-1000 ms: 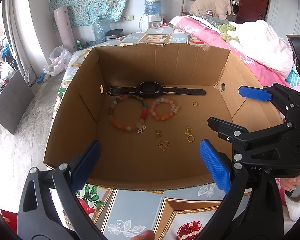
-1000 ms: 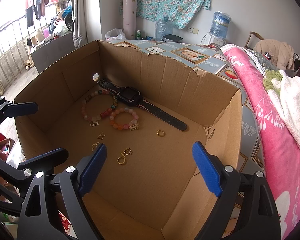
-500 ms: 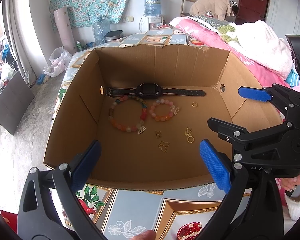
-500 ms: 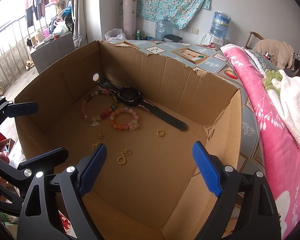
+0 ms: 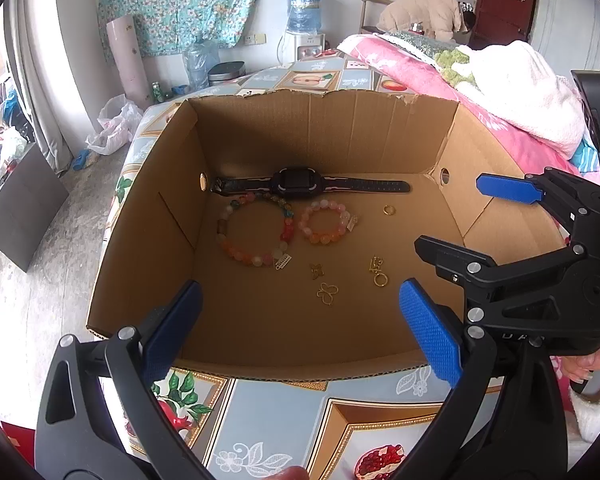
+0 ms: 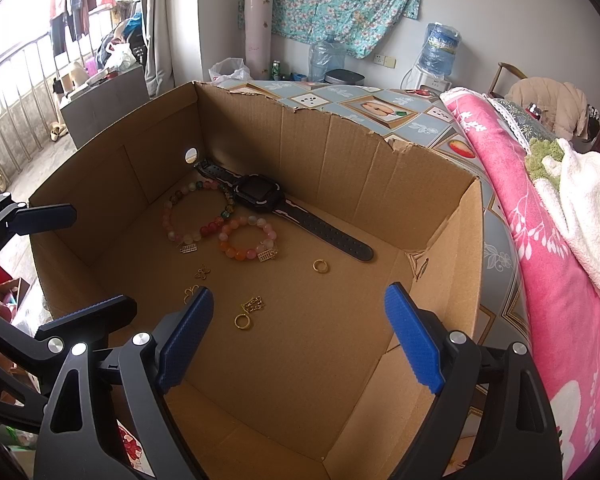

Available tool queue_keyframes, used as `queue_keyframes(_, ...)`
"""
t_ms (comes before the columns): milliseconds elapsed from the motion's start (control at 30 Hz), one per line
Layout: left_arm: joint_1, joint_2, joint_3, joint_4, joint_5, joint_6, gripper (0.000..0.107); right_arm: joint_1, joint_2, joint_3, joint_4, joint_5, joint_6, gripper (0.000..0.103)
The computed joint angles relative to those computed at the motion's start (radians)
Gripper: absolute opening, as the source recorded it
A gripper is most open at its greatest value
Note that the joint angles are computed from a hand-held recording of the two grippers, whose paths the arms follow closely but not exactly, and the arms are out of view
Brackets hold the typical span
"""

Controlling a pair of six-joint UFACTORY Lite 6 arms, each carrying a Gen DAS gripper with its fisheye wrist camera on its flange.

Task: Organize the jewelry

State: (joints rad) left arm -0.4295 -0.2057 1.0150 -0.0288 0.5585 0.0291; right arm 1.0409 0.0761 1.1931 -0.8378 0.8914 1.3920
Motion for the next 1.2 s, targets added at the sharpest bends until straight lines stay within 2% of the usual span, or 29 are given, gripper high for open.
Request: queue_keyframes(1200, 0.007, 0.021, 0.025, -0.01, 0.026, 0.017, 0.095, -0.003, -0.003, -0.001, 0.002, -0.001, -0.005, 0.085)
